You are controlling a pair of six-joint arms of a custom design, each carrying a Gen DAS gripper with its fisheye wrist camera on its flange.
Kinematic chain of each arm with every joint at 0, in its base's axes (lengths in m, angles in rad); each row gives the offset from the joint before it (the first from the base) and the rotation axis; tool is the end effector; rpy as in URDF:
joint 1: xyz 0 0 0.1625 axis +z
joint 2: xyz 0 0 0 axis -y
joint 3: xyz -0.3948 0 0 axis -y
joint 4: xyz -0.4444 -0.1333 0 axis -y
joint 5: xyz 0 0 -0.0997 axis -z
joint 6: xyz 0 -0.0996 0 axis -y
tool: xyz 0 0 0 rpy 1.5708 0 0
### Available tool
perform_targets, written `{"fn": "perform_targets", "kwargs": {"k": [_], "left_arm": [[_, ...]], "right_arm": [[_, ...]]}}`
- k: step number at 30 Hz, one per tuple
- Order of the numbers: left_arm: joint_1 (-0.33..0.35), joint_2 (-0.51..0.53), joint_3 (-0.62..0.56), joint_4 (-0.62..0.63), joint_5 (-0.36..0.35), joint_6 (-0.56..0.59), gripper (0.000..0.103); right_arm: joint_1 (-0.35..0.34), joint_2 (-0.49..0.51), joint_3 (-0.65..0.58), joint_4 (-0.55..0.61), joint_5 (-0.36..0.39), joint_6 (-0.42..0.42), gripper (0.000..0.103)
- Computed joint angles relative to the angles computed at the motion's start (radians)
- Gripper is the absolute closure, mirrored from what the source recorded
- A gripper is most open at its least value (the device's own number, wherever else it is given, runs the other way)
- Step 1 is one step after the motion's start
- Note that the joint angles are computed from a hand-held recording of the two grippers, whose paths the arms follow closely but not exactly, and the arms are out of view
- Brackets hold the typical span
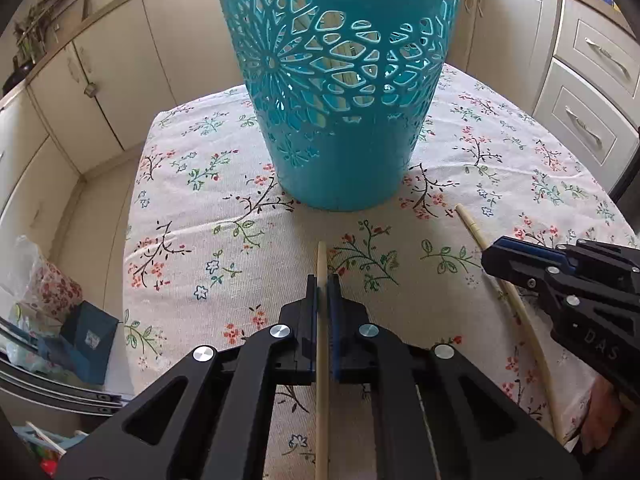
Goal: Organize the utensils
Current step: 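Lift the stick with the left tool over the teal basket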
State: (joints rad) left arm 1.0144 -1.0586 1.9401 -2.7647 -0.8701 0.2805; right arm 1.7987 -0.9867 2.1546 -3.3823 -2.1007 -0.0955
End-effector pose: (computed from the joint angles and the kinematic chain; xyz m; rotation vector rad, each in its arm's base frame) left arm -0.1462 -0.6091 0.1219 0.8645 2.2900 -0.5040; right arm 0.1990 -0.4910 0.0741 0.1809 -2.5258 0.8842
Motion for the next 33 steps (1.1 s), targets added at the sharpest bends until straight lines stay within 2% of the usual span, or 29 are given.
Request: {"fn": "perform_targets", "kwargs": {"k": [8, 11, 17, 21, 27, 33], "left_arm": [[-0.005, -0.037, 0.029, -0.005, -0.052, -0.009, 0.098], [-0.010, -0.067, 0.046, -0.015, -0.099, -0.009, 0.098], [-0.013, -0.174, 0.070, -0.021, -0.319, -0.015, 0.098], [-0.036, -0.210, 0.052, -0.052, -0.401, -0.026, 0.098], [-0.064, -0.164, -0.056, -0.147, -0.435, -0.031, 0.098], [-0.075, -0.109, -0.173, -0.151, -0.465, -0.040, 0.098]], "right_arm": [[0.000, 0.001, 0.000, 0.000, -0.001, 0.000, 0.092], [0.000, 0.002, -0.001, 0.000, -0.001, 0.000, 0.092], [-0.002, 0.001, 0.000, -0.003, -0.001, -0.006, 0.092], [-0.001, 0.001, 0.001, -0.005, -0.005, -0.009, 0.092], [0.000, -0.001, 0.005, -0.008, -0.005, -0.006, 0.092], [-0.009, -0.009, 0.009, -0.003, 0.014, 0.000, 0.092]]}}
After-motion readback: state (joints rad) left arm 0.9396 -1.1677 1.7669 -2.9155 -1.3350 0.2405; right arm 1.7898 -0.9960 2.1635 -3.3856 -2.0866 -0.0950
